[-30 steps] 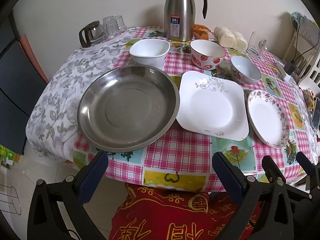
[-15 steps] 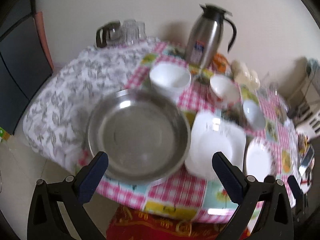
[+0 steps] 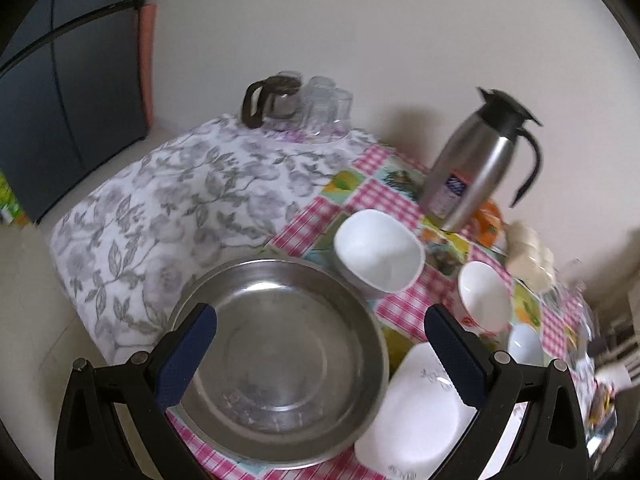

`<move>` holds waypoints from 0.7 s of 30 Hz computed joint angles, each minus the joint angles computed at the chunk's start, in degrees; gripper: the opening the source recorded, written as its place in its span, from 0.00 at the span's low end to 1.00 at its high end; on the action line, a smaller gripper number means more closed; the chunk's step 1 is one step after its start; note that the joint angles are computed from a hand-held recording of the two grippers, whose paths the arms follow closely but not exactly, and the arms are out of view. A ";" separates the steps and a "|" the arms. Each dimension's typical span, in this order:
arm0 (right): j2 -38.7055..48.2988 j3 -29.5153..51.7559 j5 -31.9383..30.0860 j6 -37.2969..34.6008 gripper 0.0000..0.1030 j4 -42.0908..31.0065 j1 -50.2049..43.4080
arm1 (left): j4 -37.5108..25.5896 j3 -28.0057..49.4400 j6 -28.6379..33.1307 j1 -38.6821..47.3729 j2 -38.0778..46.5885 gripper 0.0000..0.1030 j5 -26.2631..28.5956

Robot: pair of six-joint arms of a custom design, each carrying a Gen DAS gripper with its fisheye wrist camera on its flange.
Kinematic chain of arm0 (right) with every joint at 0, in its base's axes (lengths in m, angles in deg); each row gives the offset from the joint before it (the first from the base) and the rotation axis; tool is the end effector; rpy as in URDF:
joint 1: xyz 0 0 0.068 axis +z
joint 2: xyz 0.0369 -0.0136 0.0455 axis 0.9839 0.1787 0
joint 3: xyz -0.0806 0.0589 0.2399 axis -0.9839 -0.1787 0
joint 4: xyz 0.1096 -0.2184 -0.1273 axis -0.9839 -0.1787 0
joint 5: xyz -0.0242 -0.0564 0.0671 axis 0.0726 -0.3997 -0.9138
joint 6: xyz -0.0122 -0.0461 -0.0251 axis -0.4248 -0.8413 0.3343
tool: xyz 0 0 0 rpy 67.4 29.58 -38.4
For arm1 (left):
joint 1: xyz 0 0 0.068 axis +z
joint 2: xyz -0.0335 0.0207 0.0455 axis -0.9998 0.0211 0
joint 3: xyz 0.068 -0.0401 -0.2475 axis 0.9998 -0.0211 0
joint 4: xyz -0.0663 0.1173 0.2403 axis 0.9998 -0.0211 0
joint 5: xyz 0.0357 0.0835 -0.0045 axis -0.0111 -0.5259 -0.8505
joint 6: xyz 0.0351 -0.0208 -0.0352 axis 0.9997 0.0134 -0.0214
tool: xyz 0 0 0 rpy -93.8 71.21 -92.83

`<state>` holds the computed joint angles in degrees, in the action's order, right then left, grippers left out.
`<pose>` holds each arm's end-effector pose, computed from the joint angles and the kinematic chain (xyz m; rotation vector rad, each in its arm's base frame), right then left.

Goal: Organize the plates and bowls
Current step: 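Move the left tool to the steel basin rim and close it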

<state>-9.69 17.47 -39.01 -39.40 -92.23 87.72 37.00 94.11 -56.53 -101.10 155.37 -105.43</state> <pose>0.2546 0.0386 0.2596 -0.1034 2.2917 0.2038 0.2746 -0.0489 0.2791 -0.7816 2.3545 -0.0130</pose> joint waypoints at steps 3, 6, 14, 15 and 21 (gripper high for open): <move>3.49 -1.35 -2.72 0.70 1.00 3.24 -0.19 | 2.58 -0.75 0.95 -0.65 2.86 1.00 -1.71; 7.38 -1.52 -2.36 0.64 1.00 4.18 0.44 | 2.33 0.46 3.66 -0.07 6.57 1.00 -0.86; 11.91 -2.64 -2.65 2.53 1.00 5.96 1.71 | 4.71 -4.06 7.83 6.06 3.75 1.00 -0.12; 12.13 -2.75 -2.86 2.77 1.00 6.10 2.18 | 4.18 -4.22 8.16 7.16 3.64 1.00 -0.73; 13.54 -3.23 -3.83 5.90 1.00 7.07 5.76 | 6.17 -8.06 10.71 17.07 -0.32 1.00 5.30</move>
